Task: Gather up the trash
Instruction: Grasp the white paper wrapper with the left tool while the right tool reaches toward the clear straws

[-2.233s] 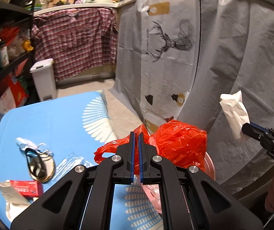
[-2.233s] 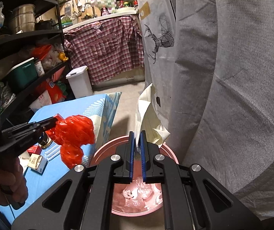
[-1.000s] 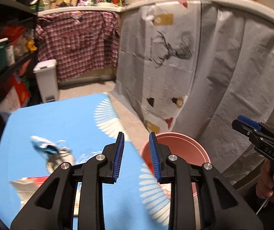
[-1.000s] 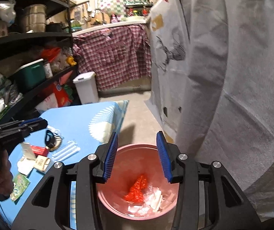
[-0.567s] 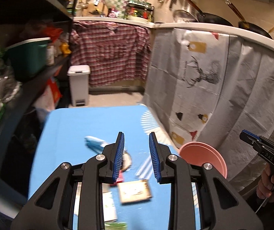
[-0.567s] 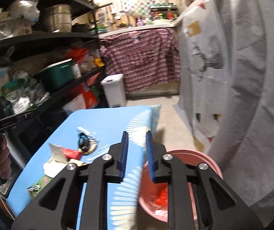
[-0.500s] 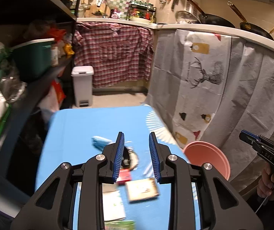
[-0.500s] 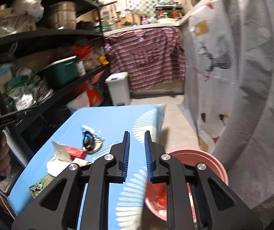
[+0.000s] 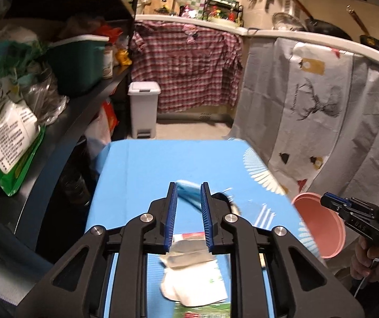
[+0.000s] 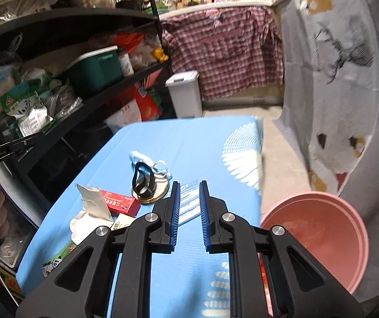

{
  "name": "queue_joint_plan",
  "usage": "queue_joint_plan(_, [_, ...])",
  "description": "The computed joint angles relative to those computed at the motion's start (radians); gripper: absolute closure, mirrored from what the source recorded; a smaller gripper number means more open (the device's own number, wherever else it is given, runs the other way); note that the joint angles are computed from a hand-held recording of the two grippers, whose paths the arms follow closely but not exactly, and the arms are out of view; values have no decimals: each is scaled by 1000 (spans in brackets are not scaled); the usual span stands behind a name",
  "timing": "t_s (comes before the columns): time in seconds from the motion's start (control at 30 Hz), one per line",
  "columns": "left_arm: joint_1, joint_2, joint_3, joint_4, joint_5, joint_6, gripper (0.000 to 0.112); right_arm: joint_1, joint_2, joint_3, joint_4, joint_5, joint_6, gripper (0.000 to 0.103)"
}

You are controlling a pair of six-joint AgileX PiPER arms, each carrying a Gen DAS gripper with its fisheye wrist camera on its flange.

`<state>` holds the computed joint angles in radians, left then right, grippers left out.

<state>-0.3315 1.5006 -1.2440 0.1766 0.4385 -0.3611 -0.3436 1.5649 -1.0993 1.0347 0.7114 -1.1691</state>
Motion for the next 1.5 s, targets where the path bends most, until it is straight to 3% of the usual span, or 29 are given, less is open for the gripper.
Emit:
queue_joint_plan(0.2, [94,44,25,-225,-8,241,94,101,123,-51,-93,-42,135,86])
queue_joint_plan(0.37, [136,79,52,-373,-4,418,94,157,230,-122,-196,-46,296,57])
queue_joint_plan(0.43, [139,96,64,-406,-12,467,93,178,271,-159,-252,-30,369,51])
queue_joint_plan(0.53, [153,118,71,-493,-1,569,90,211,313,-188,-315,-40,452,50])
queue_joint_plan(0.67, [171,145,78,-602,9,691,67,246,341,-213,-340,-49,479,43])
queue_joint_plan(0.83, [168,209,38,-673,59,764,65,273,350,-222,-348,-76,466,35])
queue_joint_plan(0.93, [157,244,12,-703,82,799,57,280,359,-236,-350,-75,471,34])
queue_joint_plan(1.1, [139,276,-10,-690,95,800,56,286,368,-247,-361,-82,466,34])
queue_joint_plan(1.2, [133,276,-10,-677,85,790,57,293,369,-251,-384,-91,478,37])
queue_joint_plan(1.3, [130,275,-14,-649,91,769,72,294,368,-255,-417,-105,510,48])
queue_joint_plan(1.33, [130,273,-10,-636,88,763,81,292,370,-260,-424,-103,519,55])
queue_joint_plan(1.4, [132,268,-8,-635,84,762,86,279,376,-272,-432,-91,530,66])
queue_joint_plan(1.47, [133,262,-10,-614,82,740,106,265,382,-281,-429,-76,528,87])
queue_joint_plan(1.5, [135,257,-8,-606,79,729,107,259,384,-285,-434,-70,532,90])
